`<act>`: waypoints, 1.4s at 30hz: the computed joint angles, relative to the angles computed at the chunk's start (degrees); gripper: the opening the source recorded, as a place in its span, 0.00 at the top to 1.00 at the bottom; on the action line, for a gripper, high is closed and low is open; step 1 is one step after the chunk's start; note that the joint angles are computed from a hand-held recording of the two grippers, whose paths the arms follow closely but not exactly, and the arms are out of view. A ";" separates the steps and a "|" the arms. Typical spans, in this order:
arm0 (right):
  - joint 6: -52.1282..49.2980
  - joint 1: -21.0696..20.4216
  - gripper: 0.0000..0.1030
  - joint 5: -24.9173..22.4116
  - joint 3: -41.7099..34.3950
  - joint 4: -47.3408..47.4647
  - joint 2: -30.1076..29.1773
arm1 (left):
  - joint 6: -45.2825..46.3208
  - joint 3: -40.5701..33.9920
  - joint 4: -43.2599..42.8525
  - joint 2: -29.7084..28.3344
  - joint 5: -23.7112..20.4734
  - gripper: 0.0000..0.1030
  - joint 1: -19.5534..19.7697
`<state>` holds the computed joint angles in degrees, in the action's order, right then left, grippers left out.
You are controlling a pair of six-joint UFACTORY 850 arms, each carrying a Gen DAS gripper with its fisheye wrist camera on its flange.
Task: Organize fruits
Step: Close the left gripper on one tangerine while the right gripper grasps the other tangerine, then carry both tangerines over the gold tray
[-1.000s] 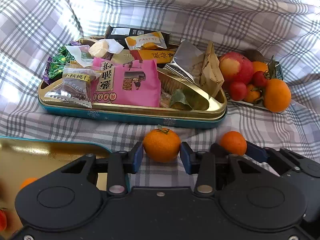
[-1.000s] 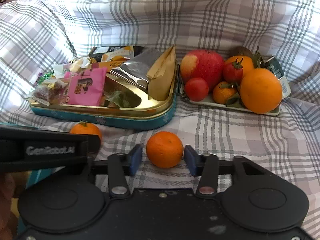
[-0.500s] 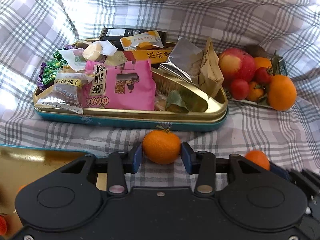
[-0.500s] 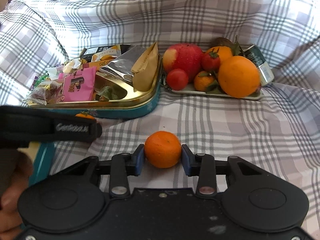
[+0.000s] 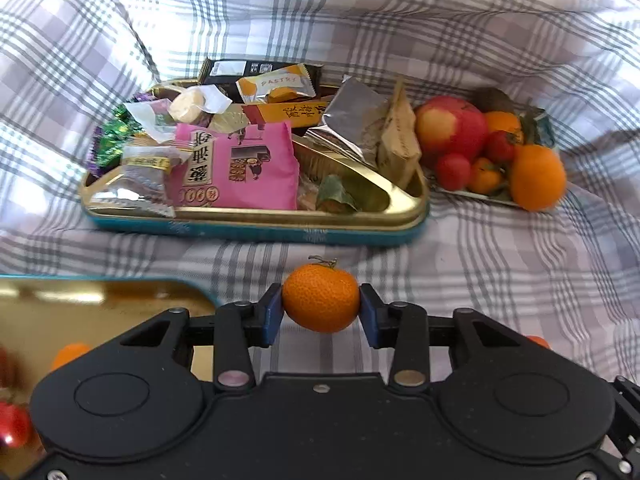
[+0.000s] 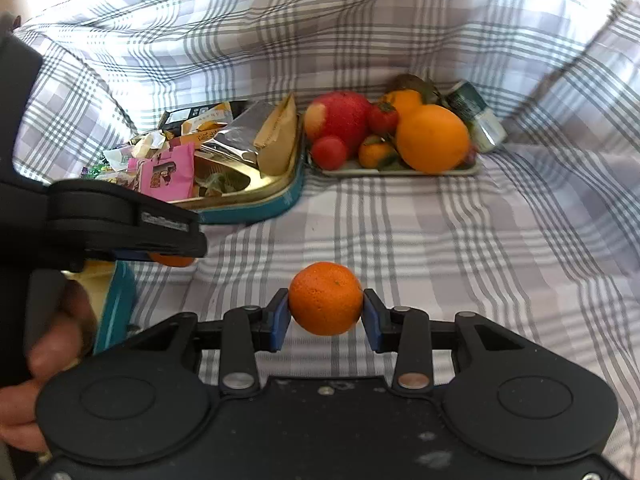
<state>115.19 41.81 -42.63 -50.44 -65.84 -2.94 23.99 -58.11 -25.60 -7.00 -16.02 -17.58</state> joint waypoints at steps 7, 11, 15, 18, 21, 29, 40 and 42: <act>-1.91 5.21 0.61 -4.93 -0.63 7.82 2.09 | 3.52 3.35 -1.69 7.94 -7.75 0.53 2.55; -1.37 8.36 0.61 -7.02 -1.63 10.70 2.53 | 3.60 4.77 -0.97 11.55 -11.88 0.53 4.80; 0.23 11.36 0.61 -8.67 -2.75 11.96 2.45 | 4.69 7.12 -0.41 15.60 -13.62 0.53 7.62; 1.00 13.11 0.61 -9.52 -3.80 12.53 1.98 | 5.04 8.60 0.15 17.91 -14.82 0.53 10.39; 1.37 14.44 0.61 -9.95 -4.83 12.88 1.47 | 5.50 9.96 0.51 19.70 -15.54 0.53 13.77; -0.34 16.69 0.61 -10.97 -8.68 13.99 -0.99 | 2.82 10.97 3.61 20.57 -15.86 0.53 22.55; -5.20 15.46 0.61 -5.26 -13.60 12.96 -3.85 | 3.66 9.71 3.97 17.50 -17.40 0.53 29.35; -5.95 14.78 0.61 -2.91 -14.08 12.49 -4.05 | 4.38 9.12 3.32 16.84 -17.66 0.53 29.74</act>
<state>109.24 56.60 -45.54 -64.52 -53.36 -6.99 28.37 -48.99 -22.27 9.84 -33.68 12.17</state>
